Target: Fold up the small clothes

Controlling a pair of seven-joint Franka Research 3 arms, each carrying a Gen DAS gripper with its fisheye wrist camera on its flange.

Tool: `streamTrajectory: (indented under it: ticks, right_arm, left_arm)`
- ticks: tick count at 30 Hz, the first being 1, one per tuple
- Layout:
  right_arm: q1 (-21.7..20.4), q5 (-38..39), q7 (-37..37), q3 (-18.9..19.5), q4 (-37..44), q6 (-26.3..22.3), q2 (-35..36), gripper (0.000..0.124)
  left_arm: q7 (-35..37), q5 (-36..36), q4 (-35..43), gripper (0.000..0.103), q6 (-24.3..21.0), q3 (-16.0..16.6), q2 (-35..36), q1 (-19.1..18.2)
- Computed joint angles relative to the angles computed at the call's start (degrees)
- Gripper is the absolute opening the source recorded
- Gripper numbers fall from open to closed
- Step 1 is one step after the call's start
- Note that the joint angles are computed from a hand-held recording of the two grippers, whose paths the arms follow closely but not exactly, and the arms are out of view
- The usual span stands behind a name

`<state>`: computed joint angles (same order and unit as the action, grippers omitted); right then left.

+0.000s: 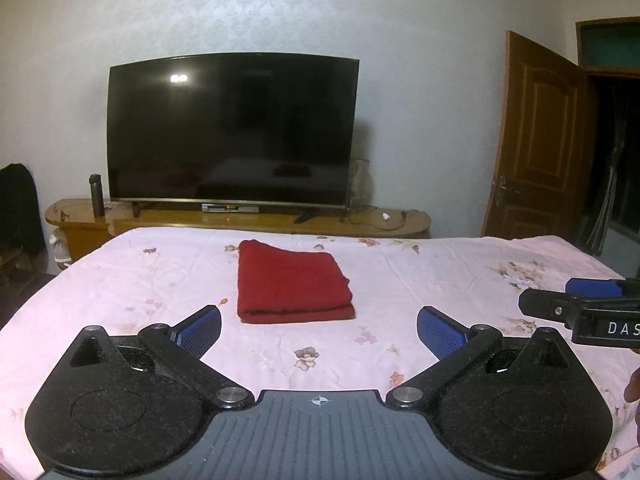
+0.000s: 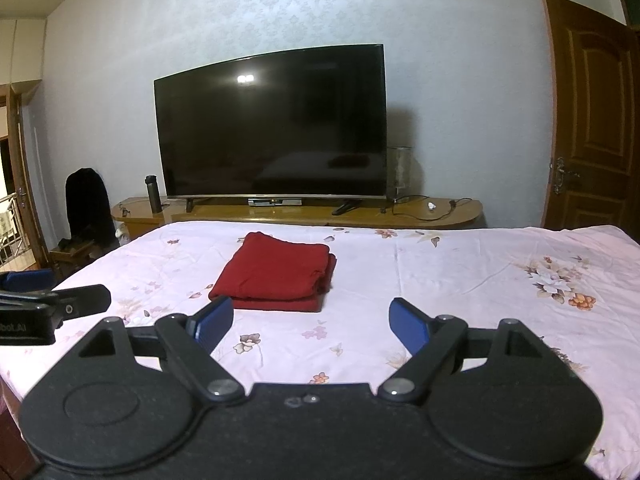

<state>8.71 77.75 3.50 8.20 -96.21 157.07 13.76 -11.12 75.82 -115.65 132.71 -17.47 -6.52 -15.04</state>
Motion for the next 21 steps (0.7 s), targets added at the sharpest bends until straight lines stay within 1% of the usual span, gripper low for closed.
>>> streamTrajectory:
  ticks: [21]
  right_arm:
    - [-0.33, -0.74, 0.56, 0.17, 0.68, -0.59, 0.54, 0.085]
  left_arm:
    - [-0.05, 0.64, 1.08, 0.103, -2.10, 0.05, 1.28, -1.06]
